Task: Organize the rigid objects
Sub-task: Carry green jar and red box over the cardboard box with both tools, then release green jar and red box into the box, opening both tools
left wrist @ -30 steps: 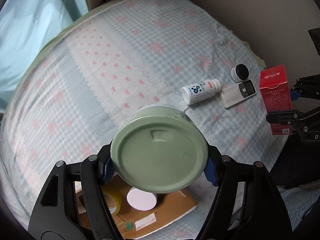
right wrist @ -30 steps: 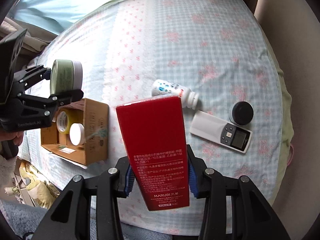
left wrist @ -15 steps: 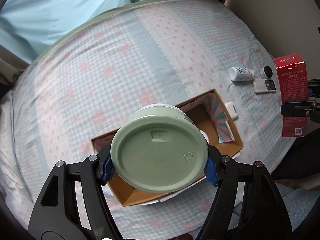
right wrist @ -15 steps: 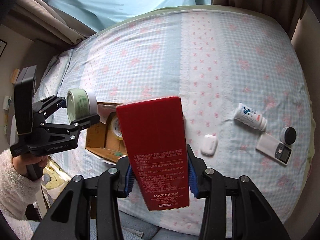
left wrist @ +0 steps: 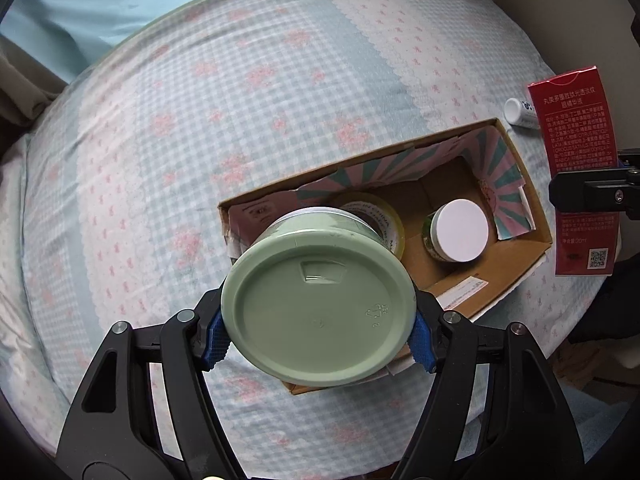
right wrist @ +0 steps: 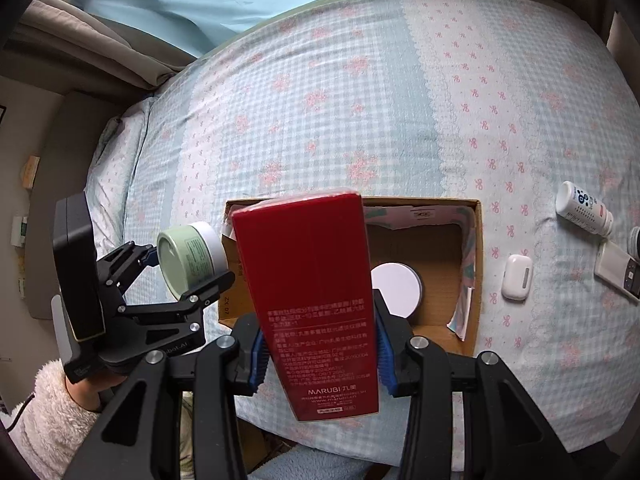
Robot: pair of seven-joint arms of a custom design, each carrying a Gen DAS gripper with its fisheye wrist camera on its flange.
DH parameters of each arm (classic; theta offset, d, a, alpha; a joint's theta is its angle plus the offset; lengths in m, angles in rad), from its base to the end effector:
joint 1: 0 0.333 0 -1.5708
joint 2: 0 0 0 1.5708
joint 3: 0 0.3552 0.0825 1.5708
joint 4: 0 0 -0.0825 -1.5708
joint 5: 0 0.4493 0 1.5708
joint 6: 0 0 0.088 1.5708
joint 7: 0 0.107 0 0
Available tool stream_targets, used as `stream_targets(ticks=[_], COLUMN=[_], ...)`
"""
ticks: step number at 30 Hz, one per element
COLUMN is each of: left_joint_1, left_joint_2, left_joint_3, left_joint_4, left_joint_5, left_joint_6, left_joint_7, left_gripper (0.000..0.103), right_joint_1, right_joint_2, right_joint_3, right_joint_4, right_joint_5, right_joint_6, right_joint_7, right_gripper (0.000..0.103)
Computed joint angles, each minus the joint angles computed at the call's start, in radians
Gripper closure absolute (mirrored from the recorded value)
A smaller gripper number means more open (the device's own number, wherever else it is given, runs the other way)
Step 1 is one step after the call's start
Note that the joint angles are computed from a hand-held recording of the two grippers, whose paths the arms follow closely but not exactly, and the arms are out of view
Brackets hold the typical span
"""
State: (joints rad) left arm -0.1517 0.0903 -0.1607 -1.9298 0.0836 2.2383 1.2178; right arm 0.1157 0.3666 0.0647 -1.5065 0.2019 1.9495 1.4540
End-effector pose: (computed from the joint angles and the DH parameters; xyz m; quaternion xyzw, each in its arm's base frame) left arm 0.6331 -0.1993 0.4739 -0.7020 0.7032 -0.0861 0.0734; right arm 0.7406 0.1419 0.4821 -0.7768 0.6195 0.0515 0.1007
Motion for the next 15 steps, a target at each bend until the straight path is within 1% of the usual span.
stream_targets(ticks=[3,9,15], left_joint_1=[0.004,-0.003,-0.025], left_joint_2=[0.01,0.039,0.064], left_joint_3=[0.003,0.002,0.004], left_joint_4=[-0.021,-0.048,-0.081], left_joint_5=[-0.022,-0.018,0.019], left_joint_6=[0.014,0.04,0.089], left_joint_7=[-0.011,-0.015,-0.065], left_gripper=[0.036,0.036,0.036], right_joint_1=[0.004,0.007,-0.011], right_joint_2=[0.033,0.088,0.117], right_joint_3=[0.004,0.007,0.015], right_joint_4=[0.001,-0.002,-0.044], right_joint_5=[0.019,0.02,0.047], right_joint_6=[0.009,0.031,0.069], right_joint_7=[0.037,0.106,0.134], right_gripper=[0.063,0.063,0.063])
